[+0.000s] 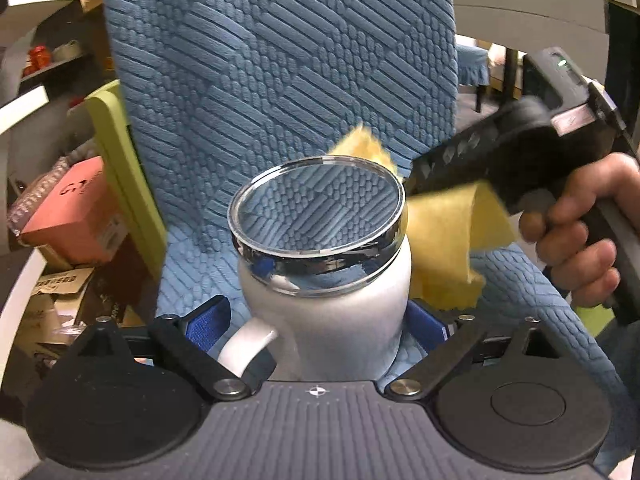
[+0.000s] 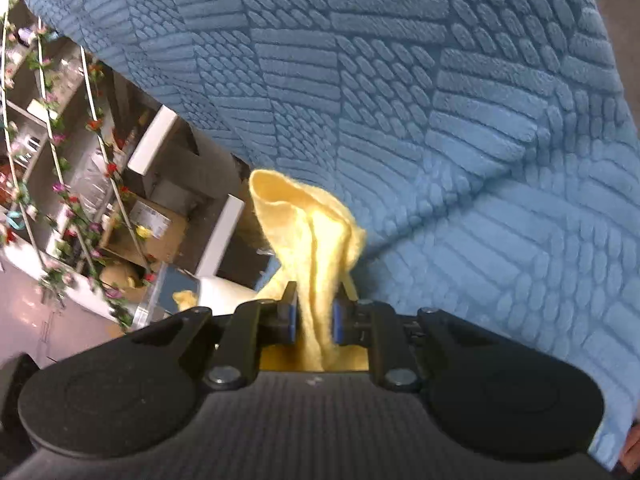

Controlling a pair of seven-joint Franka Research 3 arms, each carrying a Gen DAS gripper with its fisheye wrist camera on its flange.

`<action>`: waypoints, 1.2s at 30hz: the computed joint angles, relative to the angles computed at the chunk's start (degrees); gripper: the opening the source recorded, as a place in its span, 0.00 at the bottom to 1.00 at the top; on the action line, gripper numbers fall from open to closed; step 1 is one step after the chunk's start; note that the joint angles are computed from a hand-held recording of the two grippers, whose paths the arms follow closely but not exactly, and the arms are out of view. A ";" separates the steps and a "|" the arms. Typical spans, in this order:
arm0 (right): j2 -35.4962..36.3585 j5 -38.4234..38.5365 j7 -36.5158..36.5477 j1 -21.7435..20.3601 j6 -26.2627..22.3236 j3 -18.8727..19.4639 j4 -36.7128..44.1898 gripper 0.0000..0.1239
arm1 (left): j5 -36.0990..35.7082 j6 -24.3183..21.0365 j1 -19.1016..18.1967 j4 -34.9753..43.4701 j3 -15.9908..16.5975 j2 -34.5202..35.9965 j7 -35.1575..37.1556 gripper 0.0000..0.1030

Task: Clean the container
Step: 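Hold the mug with the left tool while the right tool wipes the silver rim, then sweep the yellow cloth in the right tool around the silver rim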

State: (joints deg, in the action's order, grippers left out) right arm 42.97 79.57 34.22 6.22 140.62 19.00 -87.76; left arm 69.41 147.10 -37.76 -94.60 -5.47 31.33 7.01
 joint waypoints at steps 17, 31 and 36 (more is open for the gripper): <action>0.69 3.41 -1.93 -0.08 -1.79 0.11 1.19 0.15 | 9.64 -3.47 -2.05 1.44 0.69 0.77 -8.70 0.94; 1.47 -0.10 1.34 0.62 -0.59 -0.19 2.00 0.15 | 15.48 5.31 0.72 1.29 1.43 0.98 -9.88 0.87; 1.46 4.77 -2.80 -1.86 -3.39 1.94 2.02 0.15 | 17.51 17.11 5.22 0.60 1.22 0.71 -4.62 0.87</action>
